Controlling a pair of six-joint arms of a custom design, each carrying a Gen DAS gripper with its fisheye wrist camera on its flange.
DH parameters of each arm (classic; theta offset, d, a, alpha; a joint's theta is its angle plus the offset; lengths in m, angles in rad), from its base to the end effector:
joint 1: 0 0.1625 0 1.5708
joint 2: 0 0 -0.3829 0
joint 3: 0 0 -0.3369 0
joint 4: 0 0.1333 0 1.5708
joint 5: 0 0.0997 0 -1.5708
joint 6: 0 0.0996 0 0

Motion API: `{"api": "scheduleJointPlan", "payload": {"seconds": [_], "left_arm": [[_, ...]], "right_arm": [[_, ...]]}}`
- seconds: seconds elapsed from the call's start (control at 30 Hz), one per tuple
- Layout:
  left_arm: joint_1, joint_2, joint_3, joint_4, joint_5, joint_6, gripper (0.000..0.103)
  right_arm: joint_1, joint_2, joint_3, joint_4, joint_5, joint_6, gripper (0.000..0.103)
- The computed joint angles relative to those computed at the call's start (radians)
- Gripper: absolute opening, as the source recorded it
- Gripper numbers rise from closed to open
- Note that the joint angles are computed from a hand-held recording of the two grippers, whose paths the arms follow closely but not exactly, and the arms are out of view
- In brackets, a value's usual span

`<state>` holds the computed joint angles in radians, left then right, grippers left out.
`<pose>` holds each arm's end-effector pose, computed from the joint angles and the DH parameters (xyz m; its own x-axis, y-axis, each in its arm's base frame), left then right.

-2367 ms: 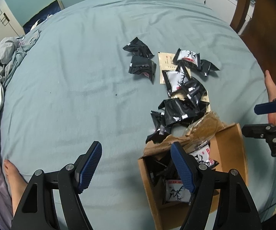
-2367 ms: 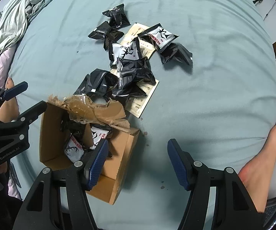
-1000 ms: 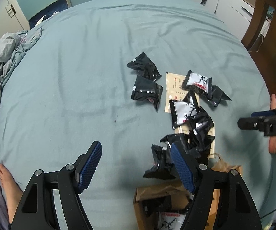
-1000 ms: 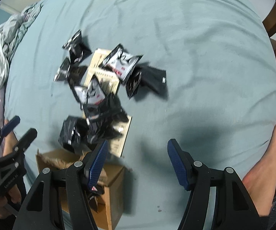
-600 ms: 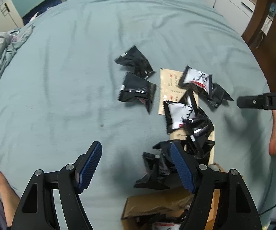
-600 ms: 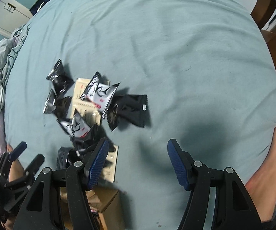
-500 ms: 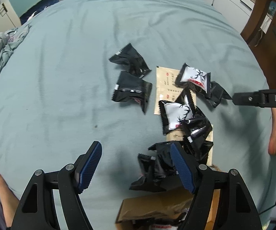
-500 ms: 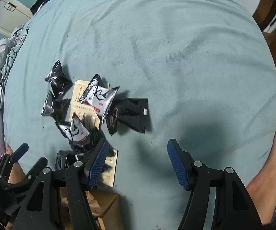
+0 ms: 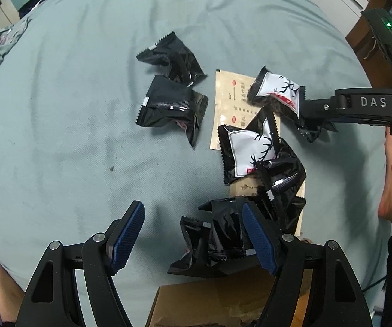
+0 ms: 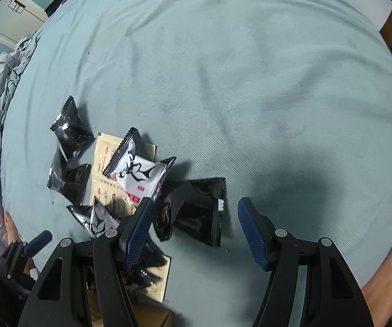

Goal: Organize snacks
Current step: 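Close the right gripper on a black packet while the left gripper grasps another black packet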

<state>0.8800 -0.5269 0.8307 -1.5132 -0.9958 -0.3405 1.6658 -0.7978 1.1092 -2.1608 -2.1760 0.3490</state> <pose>-0.3118 -0.6714 0.1408 -0.6932 0.4029 -0.5976 0.3867 0.9076 0.1634 0.1433 -0.6960 0.2820 -0.8145 0.4004 0.4200 0.1993 0.8728 -0.4455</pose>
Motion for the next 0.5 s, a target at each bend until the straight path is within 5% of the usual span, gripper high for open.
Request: {"api": "scheduleJointPlan", "payload": {"seconds": [0.27, 0.5], "left_arm": [[0.007, 0.013, -0.022, 0.006, -0.014, -0.007, 0.077], [0.011, 0.014, -0.040, -0.006, -0.012, -0.006, 0.077]], "right_arm": [[-0.001, 0.042, -0.023, -0.011, -0.015, -0.083, 0.063], [0.026, 0.046, -0.002, -0.076, -0.073, -0.200, 0.034]]}}
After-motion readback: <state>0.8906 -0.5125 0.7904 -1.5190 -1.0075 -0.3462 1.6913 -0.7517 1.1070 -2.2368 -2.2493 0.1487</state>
